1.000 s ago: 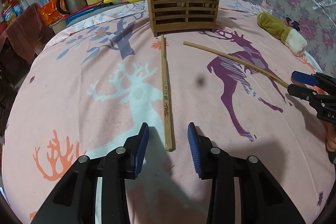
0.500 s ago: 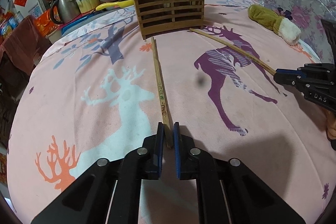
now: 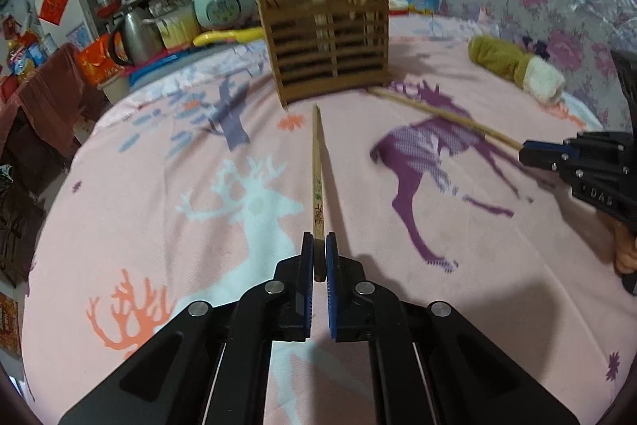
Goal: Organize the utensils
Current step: 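Close the right tool on a chopstick while the left tool grasps the other, then lift both held chopsticks up toward the wooden holder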
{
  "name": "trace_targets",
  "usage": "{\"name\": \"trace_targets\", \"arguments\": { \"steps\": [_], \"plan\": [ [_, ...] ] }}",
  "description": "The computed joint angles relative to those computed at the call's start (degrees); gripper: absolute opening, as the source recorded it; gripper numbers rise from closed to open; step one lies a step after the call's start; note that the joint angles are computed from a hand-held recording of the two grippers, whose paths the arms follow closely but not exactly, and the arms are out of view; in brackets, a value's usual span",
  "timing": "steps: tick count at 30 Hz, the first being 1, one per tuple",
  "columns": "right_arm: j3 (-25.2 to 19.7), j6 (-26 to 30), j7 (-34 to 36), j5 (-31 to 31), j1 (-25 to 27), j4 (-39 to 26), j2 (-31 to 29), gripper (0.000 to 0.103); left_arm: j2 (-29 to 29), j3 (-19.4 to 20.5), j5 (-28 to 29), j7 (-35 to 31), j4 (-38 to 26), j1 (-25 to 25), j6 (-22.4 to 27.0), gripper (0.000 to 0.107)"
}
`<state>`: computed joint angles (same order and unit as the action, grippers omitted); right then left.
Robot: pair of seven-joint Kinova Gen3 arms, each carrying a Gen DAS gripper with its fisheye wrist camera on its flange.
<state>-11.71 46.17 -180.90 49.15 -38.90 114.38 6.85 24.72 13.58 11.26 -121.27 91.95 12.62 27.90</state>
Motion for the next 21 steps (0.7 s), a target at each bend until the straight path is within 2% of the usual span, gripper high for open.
{"name": "trace_targets", "arguments": {
  "steps": [6, 8, 11, 14, 15, 17, 19, 21],
  "plan": [
    [-1.9, 5.5, -8.8, 8.5, -3.2, 1.0, -2.0, 0.007, -3.3, 1.9, 3.2, -1.0, 3.4, -2.2, -6.3, 0.006],
    [-2.8, 8.1, -11.8, 11.3, -3.8, 1.0, -3.0, 0.007, -3.6, 2.7, 4.5, -0.8, 2.0, -3.1, -4.9, 0.006],
    [-3.7, 9.0, -13.7, 13.9, -2.8, 0.3, -5.7, 0.006, -4.5, 1.4, 4.3, 1.4, -0.4, -1.6, -3.9, 0.006],
    [-4.8, 9.6, -14.8, 16.5, -1.5, -0.7, -7.2, 0.007, -4.0, 2.7, 5.8, 0.9, -4.2, -2.6, 0.7, 0.006],
    [-5.3, 9.7, -15.3, 17.4, -1.2, -0.7, -7.5, 0.007, -4.0, 2.1, 6.1, 1.0, -4.4, -2.1, 1.2, 0.008],
    [-6.0, 9.7, -16.8, 18.6, -0.7, -0.2, -7.4, 0.007, -3.7, 1.5, 5.9, 0.8, -3.4, -1.7, 1.2, 0.033],
    [-6.2, 8.5, -18.2, 18.5, -0.3, 0.9, -7.1, 0.007, -3.2, 0.3, 5.4, 1.0, -2.0, -0.8, 0.8, 0.036],
    [-5.7, 6.7, -18.4, 17.3, 0.4, 1.6, -6.8, 0.007, -1.3, -0.8, 3.4, 2.7, -2.5, 0.0, 3.0, 0.036]
  ]
}}
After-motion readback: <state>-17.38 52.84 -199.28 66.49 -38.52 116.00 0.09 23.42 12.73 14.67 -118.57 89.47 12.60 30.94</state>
